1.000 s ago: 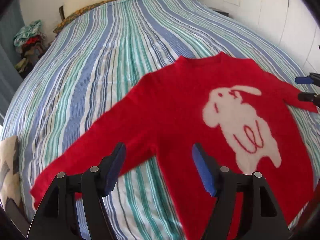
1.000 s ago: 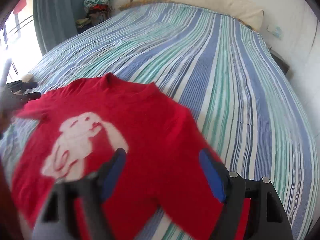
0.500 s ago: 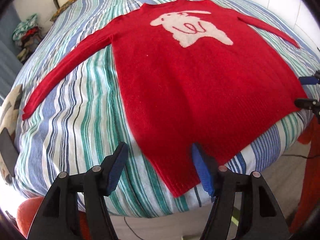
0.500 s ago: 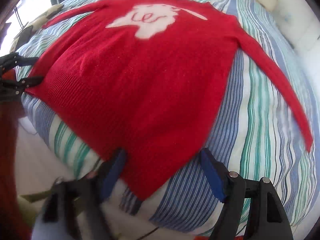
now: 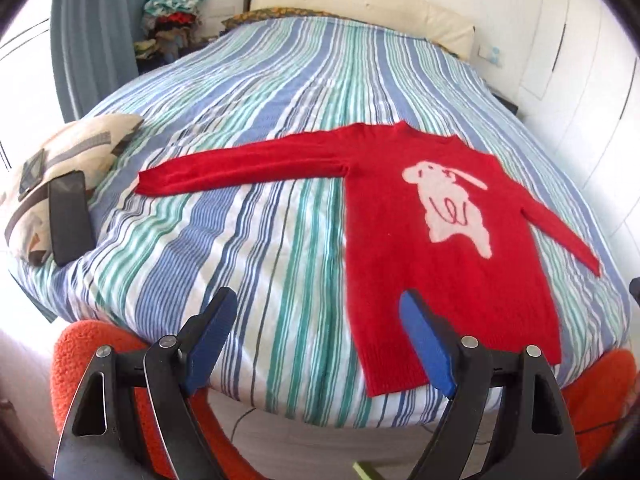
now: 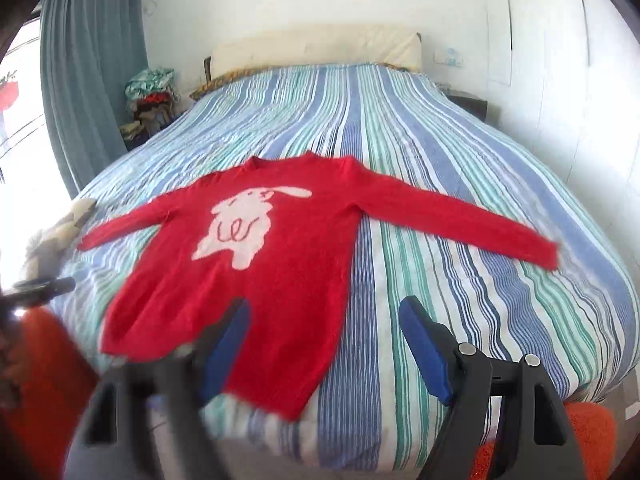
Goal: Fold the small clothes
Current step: 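Open both grippers and lift them away from the flat sweater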
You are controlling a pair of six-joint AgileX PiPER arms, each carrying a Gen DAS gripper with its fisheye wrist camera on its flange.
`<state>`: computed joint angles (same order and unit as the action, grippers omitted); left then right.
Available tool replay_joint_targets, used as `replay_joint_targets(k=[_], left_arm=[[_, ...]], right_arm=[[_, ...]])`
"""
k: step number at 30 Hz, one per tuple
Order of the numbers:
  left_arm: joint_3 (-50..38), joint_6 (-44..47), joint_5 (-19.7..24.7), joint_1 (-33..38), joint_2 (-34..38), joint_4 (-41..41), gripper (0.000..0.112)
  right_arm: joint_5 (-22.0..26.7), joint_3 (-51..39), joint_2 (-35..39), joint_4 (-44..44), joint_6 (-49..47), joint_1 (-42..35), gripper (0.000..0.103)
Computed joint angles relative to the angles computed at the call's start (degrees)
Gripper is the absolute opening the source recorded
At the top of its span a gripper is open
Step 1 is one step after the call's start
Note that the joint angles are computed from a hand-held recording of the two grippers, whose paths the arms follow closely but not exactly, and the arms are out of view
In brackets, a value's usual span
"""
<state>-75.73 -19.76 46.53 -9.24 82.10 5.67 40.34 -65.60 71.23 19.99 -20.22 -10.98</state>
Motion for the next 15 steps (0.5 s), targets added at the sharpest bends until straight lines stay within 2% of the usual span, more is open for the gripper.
replay_joint_targets(k=[2, 4, 5, 7, 10, 13, 15], left_arm=[[0.64, -2.57, -0.72, -0.46, -2.69, 1.29, 0.092], [0.20, -4.92, 0.20, -1.35, -4.17, 3.32, 0.092], [-0.87, -4.72, 1.24, -1.38, -4.24, 2.87, 0.092], [-3.83, -0.89, 3.52, 0.25, -4.92, -1.74, 0.092], [-10.01, 5.63, 5.34, 4.11, -6.46, -8.83, 0.092], [-18.48, 6.36, 6.52, 5.60, -5.53, -8.22, 0.098], [-21.37, 4.97, 5.80, 4.93, -4.67, -5.79, 0.100]], right_arm=[[-0.37, -1.11, -3.78, -0.10, 0.78, 0.48, 0.080], [-3.09, -0.78, -7.59, -1.51, 2.21, 1.44, 0.095], [-5.12, -0.05, -9.45, -3.10, 3.91, 2.47, 0.097], [-7.59, 1.00, -11.63, -5.15, 6.47, 3.94, 0.098], [-6.65, -0.34, -11.55, -5.28, 9.65, 5.23, 0.098], [-6.57, -3.72, -11.22, -7.47, 12.77, 6.84, 0.098], [-6.76, -7.00, -10.69, -7.58, 14.01, 7.03, 0.098]])
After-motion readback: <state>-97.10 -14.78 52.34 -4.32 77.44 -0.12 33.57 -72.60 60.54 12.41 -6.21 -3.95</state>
